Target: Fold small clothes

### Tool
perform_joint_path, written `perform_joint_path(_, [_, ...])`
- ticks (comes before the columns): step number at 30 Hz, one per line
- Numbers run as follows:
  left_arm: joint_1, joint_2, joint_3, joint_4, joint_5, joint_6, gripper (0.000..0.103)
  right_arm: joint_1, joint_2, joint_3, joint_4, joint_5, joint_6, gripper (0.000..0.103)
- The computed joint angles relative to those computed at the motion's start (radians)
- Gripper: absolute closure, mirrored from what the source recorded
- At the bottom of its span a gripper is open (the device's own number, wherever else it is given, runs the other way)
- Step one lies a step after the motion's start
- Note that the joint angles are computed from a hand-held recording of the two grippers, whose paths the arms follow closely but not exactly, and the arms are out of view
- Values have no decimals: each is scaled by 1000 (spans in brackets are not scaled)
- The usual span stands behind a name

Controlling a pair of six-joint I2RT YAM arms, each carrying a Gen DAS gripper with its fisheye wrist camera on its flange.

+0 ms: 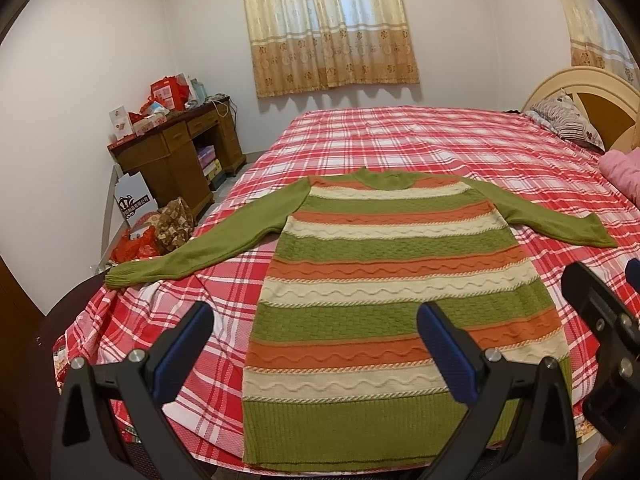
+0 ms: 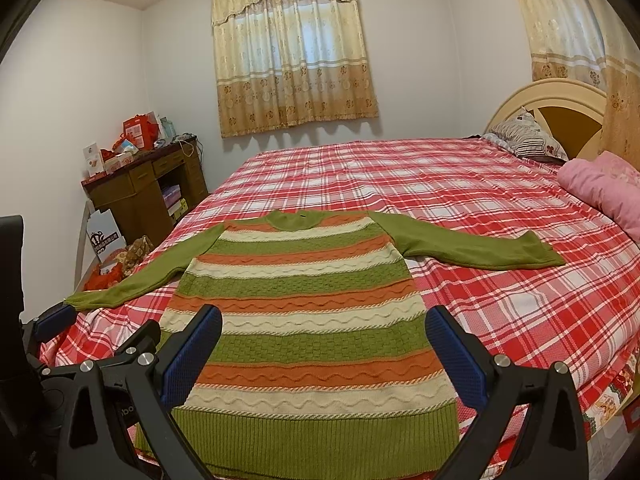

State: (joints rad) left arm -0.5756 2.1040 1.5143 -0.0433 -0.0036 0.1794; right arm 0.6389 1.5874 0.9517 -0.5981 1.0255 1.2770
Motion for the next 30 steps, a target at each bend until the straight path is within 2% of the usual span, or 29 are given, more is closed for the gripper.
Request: perform_joint_path(30, [-1,8,10,-18,7,-10,0,-9,20,8,-7,-7,2,1])
